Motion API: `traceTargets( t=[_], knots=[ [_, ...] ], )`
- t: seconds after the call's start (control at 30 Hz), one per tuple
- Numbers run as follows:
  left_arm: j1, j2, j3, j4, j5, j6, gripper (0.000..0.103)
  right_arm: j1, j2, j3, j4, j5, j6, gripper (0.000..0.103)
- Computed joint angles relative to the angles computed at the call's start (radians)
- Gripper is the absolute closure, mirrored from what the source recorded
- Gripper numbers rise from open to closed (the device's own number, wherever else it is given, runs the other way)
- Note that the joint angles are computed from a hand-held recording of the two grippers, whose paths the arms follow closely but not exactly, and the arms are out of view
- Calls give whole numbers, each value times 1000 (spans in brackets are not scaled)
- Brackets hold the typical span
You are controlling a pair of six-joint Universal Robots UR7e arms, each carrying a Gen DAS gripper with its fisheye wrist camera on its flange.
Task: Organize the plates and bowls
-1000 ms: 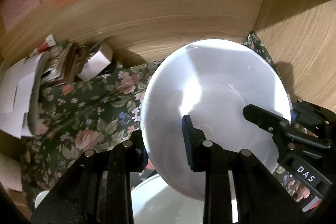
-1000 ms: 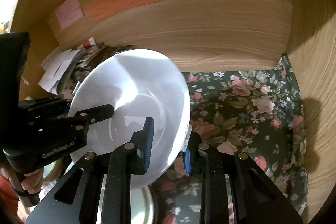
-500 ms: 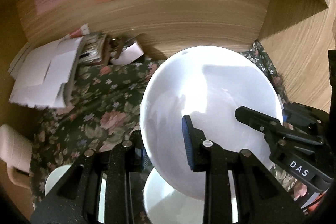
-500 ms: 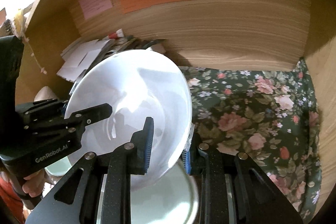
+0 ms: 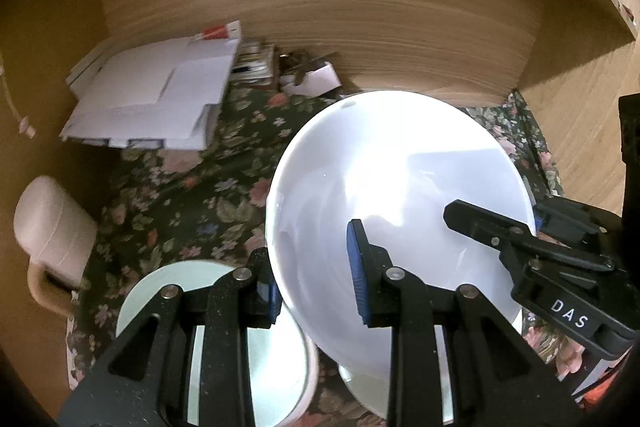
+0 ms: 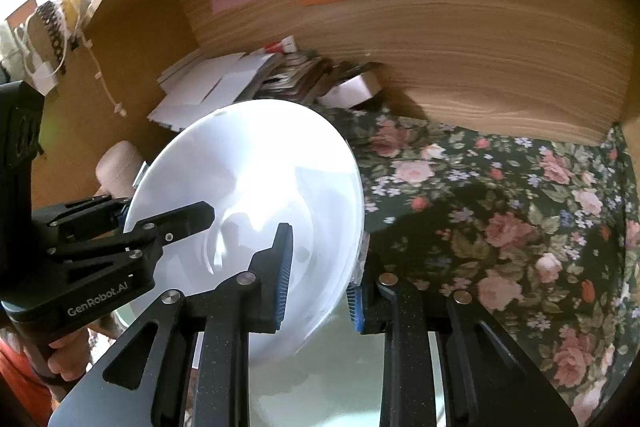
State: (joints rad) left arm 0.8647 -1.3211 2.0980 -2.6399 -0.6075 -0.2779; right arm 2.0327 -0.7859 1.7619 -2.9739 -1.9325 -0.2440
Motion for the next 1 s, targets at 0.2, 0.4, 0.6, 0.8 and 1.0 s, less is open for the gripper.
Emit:
traceTargets(
  t=[0.2, 0.4, 0.6, 0.8, 1.0],
  knots=[
    [2, -66, 49, 18, 22, -44, 75, 18, 28, -21, 26, 25, -8, 81],
    [3, -135, 96, 60, 46, -101, 75, 34, 57, -42, 55, 56, -13, 81],
    [7, -201, 141, 107, 71, -164, 75, 43, 82, -56, 84, 84, -20, 81],
    [11, -255, 175, 137, 76, -210, 75, 49, 112, -77, 120, 104, -21, 81],
    [31, -290, 198, 163, 65, -251, 75, 54, 140, -92, 151, 117, -18, 81]
  ],
)
